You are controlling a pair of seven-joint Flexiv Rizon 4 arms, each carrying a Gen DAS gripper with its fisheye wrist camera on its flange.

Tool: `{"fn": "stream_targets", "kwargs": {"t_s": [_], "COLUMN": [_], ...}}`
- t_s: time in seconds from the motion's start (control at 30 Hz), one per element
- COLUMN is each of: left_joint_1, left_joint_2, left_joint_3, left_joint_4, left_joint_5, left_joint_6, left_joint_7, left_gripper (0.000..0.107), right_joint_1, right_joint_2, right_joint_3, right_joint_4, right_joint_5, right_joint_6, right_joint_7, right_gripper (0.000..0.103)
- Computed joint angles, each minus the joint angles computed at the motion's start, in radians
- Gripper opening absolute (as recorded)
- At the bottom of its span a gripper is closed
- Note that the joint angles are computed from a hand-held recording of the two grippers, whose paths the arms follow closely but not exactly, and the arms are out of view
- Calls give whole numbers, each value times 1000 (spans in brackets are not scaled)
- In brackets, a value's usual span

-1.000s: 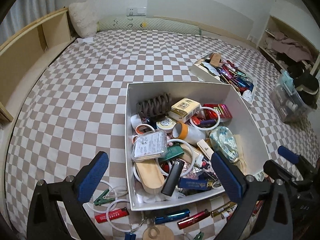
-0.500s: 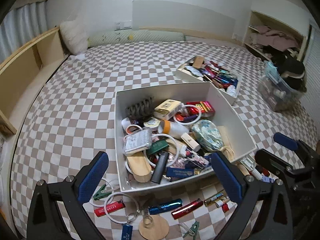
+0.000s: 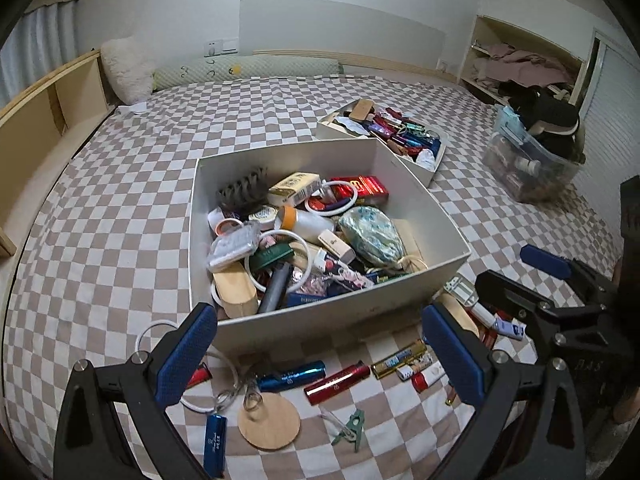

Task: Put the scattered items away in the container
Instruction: 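Withdraw both tools from the box toward the items lying beside it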

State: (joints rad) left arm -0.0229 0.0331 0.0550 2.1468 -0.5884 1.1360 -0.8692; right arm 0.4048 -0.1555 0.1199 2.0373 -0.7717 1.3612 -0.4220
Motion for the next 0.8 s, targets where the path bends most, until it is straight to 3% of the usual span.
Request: {"fn": "stream_targets", "kwargs": {"t_s": [0.37, 0.53, 0.67, 0.8], "left_joint_1": [9, 12, 17, 28], "left_joint_2": [18, 29, 37, 36], "left_joint_3": [21, 33, 38, 44], "left_joint_4": [72, 91, 107, 106], "left_joint_5": [-6, -105, -114, -113], "left_joint_6": [51, -3, -16, -69], "left_joint_7": [24, 105, 152, 178], "left_gripper": [103, 103, 103, 103], "right_joint_1": [-28, -53, -79, -127], "right_joint_2": [32, 38, 28, 13], "right_joint_3": [-10, -47, -64, -90], "right_joint_4": [78, 115, 127, 112], "right_joint_5": [-82, -282, -426, -709], "right_joint_6": [39, 107, 143, 199], "right_joint_7": [75, 204, 307, 530], "right_gripper": [103, 103, 103, 103]}}
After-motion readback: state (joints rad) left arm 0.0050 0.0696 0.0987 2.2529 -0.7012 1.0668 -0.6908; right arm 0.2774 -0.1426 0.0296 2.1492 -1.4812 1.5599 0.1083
